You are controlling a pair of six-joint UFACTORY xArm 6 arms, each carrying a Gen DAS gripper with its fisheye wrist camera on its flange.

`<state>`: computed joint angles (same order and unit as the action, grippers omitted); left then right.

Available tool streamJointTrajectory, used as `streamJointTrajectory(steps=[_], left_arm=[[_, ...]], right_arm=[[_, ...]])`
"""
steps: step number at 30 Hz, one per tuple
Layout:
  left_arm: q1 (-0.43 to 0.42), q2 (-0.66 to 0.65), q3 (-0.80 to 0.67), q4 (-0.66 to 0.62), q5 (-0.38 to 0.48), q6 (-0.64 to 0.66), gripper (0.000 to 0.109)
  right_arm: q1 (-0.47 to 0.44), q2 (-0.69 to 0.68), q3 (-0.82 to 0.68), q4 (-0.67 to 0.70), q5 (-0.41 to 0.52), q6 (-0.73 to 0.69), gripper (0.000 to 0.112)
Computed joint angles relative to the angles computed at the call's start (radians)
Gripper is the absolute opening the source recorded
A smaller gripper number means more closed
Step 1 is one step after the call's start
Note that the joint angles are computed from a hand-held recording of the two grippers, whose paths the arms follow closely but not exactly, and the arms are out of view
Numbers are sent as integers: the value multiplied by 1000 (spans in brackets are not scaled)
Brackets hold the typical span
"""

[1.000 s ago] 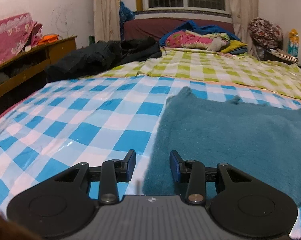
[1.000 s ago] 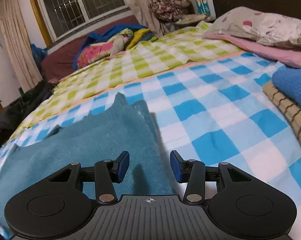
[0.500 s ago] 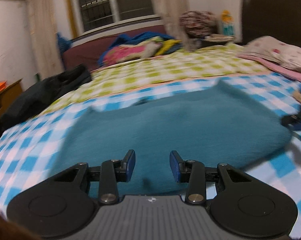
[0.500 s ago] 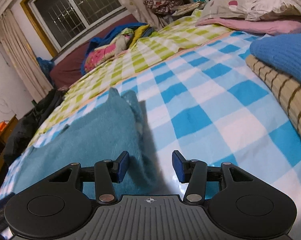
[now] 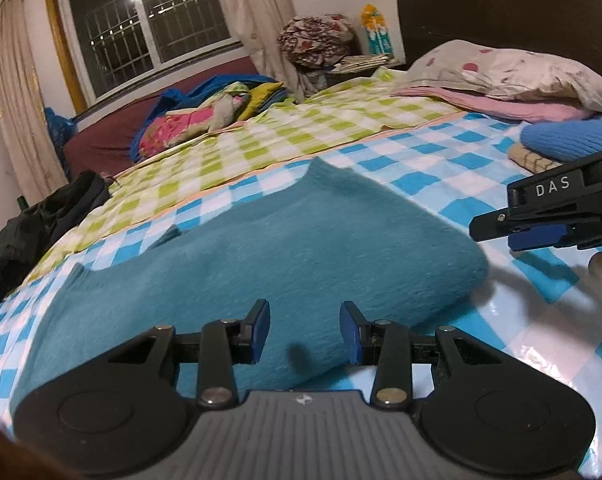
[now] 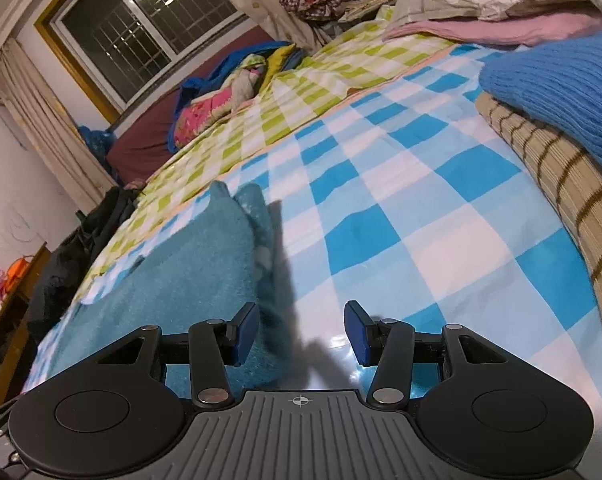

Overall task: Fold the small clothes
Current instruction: 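Move the right gripper to the end of the folded teal sweater strip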

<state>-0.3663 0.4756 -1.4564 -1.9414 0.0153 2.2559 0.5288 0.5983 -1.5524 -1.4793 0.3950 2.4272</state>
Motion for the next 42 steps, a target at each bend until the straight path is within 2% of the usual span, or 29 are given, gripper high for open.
streamJointTrajectory(steps=[11, 25, 34, 42], left_arm=[[-59, 46, -46, 14, -63, 29, 45], [-73, 81, -112, -251, -86, 371, 46], [-75, 84, -120, -302, -94, 428, 46], [-74, 98, -155, -448, -114, 592, 46]], right_arm=[[-11, -17, 25, -57, -29, 67, 47], [-28, -7, 25, -77, -71, 97, 48], [-27, -6, 22, -74, -74, 91, 48], [-29, -8, 24, -92, -86, 113, 48]])
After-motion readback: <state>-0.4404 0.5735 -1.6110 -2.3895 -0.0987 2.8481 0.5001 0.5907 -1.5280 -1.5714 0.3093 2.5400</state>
